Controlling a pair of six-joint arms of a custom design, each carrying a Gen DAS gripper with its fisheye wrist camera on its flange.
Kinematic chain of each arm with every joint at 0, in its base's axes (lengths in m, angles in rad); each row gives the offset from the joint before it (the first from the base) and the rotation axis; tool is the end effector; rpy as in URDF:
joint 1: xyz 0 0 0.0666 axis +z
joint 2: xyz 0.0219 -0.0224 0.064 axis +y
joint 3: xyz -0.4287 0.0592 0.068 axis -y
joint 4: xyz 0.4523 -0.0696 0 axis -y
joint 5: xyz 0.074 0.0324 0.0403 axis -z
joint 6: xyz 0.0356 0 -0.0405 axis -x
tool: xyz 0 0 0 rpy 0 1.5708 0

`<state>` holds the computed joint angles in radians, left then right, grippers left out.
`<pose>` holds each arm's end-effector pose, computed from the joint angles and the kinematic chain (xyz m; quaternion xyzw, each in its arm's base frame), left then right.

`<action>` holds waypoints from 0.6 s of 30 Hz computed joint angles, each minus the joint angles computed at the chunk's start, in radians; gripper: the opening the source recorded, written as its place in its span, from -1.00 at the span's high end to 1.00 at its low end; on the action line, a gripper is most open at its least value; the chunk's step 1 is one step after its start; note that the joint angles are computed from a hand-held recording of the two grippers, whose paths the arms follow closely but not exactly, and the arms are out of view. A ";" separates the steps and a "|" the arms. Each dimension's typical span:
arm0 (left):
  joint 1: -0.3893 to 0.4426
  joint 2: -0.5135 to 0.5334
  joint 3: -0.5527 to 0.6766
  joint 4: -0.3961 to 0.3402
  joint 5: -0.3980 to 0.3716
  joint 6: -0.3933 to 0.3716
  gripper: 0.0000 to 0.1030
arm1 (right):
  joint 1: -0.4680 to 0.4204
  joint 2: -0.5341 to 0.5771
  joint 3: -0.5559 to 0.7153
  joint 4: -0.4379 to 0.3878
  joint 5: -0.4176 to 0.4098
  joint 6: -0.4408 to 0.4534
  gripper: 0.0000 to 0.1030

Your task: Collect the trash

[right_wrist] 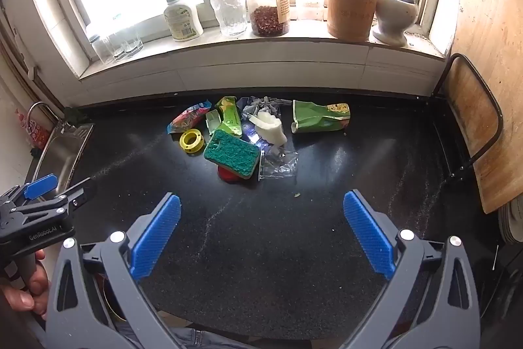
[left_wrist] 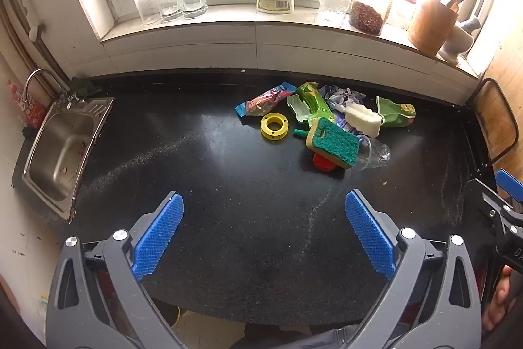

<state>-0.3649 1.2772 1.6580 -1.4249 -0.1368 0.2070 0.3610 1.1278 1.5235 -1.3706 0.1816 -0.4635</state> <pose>0.4104 -0.1520 0.6342 0.0582 0.9617 -0.0099 0.2678 0.3560 0.1271 0.6311 0.0754 0.9494 0.0377 0.3026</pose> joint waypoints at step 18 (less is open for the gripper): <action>-0.011 0.000 -0.002 0.008 -0.023 -0.011 -0.87 | 0.004 0.005 -0.007 0.002 -0.013 0.006 -0.88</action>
